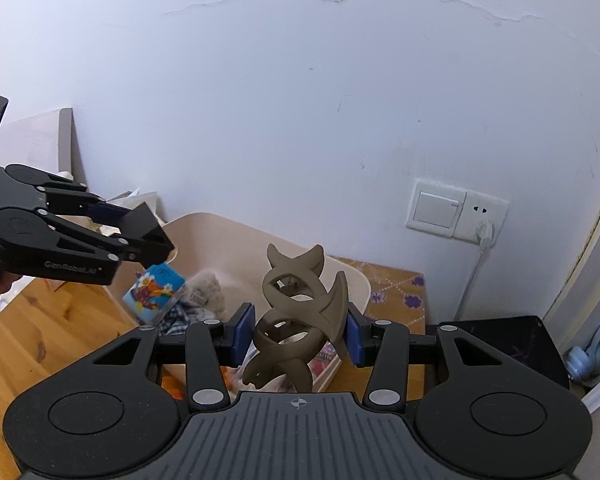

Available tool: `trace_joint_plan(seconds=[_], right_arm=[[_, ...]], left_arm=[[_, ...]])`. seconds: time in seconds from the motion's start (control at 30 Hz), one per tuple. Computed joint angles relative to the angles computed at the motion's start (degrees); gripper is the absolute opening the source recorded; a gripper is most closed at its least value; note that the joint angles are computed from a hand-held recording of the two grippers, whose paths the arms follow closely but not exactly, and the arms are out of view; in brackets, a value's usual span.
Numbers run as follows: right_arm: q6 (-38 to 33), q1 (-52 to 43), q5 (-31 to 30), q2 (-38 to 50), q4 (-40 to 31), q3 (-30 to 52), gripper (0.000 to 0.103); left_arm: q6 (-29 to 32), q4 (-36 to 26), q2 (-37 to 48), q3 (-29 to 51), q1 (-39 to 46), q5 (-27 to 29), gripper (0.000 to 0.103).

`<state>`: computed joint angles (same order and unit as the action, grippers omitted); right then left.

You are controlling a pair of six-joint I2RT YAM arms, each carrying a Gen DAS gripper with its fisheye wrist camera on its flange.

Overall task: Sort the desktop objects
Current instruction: 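Lift the black box and beige figure and carry both over the basket, then open both tools to drop the black box and beige figure into the basket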

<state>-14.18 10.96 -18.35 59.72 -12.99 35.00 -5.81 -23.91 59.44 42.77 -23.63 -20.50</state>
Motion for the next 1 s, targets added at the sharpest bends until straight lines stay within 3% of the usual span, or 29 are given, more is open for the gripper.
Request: trace_joint_plan(seconds=[0.3, 0.73, 0.8, 0.87, 0.9, 1.0], right_arm=[[1.8, 3.5, 2.2, 10.3, 4.9, 4.1, 0.044], [3.3, 8.8, 5.1, 23.2, 7.3, 8.8, 0.044], [3.2, 9.3, 5.7, 24.4, 7.1, 9.3, 0.044], [3.1, 9.8, 6.2, 25.0, 6.7, 9.4, 0.044], [3.1, 10.0, 6.2, 25.2, 6.3, 9.6, 0.053], [3.4, 10.0, 6.0, 24.5, 6.3, 9.0, 0.055]], left_arm=[[-0.9, 6.5, 11.5, 2.4, 3.4, 2.4, 0.046], [-2.7, 5.3, 20.3, 6.7, 7.4, 3.0, 0.046], [-2.9, 4.9, 20.6, 7.2, 7.8, 3.5, 0.048], [-3.4, 4.5, 19.9, 7.0, 7.6, 3.1, 0.057], [-3.6, 4.4, 19.7, 6.9, 7.6, 3.0, 0.059], [-4.0, 4.1, 18.8, 6.6, 7.7, 3.0, 0.062]])
